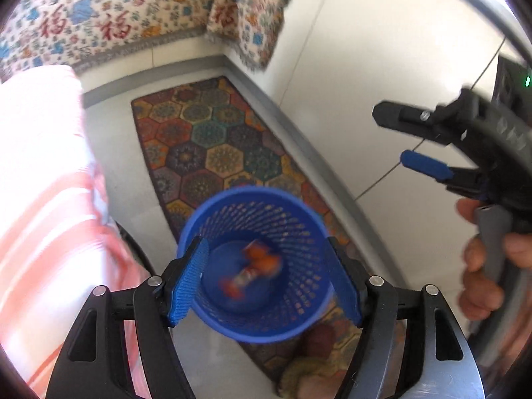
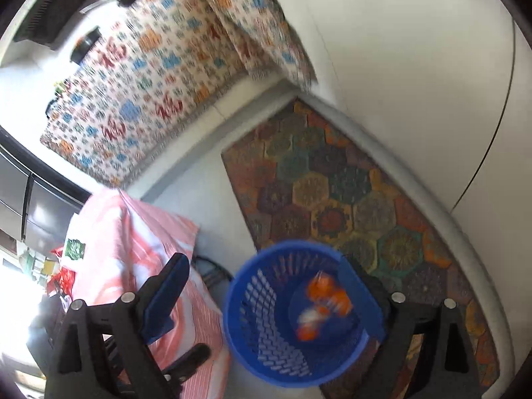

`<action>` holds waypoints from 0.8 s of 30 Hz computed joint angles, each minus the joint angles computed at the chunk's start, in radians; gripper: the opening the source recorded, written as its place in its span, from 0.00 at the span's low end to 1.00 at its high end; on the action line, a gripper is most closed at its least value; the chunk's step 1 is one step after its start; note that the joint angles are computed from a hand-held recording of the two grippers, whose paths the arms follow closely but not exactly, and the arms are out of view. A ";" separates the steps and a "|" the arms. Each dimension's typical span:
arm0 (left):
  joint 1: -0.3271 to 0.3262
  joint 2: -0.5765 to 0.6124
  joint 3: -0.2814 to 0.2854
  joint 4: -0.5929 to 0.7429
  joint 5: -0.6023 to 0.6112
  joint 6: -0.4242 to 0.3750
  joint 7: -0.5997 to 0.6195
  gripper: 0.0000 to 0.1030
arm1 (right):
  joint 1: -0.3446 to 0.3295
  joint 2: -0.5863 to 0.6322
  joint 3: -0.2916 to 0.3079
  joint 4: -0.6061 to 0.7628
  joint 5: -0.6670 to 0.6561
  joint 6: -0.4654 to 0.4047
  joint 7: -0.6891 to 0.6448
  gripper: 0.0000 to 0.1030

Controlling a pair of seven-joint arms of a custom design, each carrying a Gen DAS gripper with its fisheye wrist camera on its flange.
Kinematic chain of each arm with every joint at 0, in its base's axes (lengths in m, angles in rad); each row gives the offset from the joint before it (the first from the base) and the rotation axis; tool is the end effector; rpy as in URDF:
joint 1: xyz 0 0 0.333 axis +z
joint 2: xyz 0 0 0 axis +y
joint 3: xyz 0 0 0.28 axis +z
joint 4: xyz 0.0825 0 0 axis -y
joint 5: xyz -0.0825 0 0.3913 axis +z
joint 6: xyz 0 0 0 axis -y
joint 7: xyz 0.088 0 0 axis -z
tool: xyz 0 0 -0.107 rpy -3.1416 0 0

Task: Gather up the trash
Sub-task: 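Carry both held wrappers to the blue wastebasket and open both tools, then return both tools to the table and grasp the gold foil wrapper with the right tool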

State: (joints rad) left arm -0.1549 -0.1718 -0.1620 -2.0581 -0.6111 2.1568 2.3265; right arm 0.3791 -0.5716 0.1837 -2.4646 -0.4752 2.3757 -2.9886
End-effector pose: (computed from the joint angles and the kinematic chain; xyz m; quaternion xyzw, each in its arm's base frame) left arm 0.5115 -0.1959 0.5054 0.3605 -0.8871 0.2868 0.0286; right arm 0.3762 0.2373 0.5109 -0.3120 0.8907 -0.1558 0.2917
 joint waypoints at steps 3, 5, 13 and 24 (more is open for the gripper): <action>0.024 -0.084 0.047 -0.009 -0.060 -0.063 0.031 0.76 | -0.022 0.015 0.050 0.072 -0.082 -0.071 -0.014 0.90; 0.047 -0.146 0.076 -0.028 -0.073 -0.088 0.051 0.81 | -0.025 0.044 0.084 0.140 -0.148 -0.139 -0.049 0.90; 0.204 -0.255 0.155 -0.094 0.045 -0.089 0.063 0.84 | 0.021 0.294 0.127 0.440 -0.317 -0.231 -0.165 0.90; 0.372 -0.071 0.169 -0.047 0.246 0.176 -0.037 0.83 | 0.225 0.906 0.101 1.109 -0.275 -0.190 -0.515 0.90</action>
State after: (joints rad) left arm 0.2176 -0.2426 0.0071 -2.1051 -0.3649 2.3326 2.2893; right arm 0.6040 0.3343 0.2843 -1.3555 -0.7499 2.1860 -3.5032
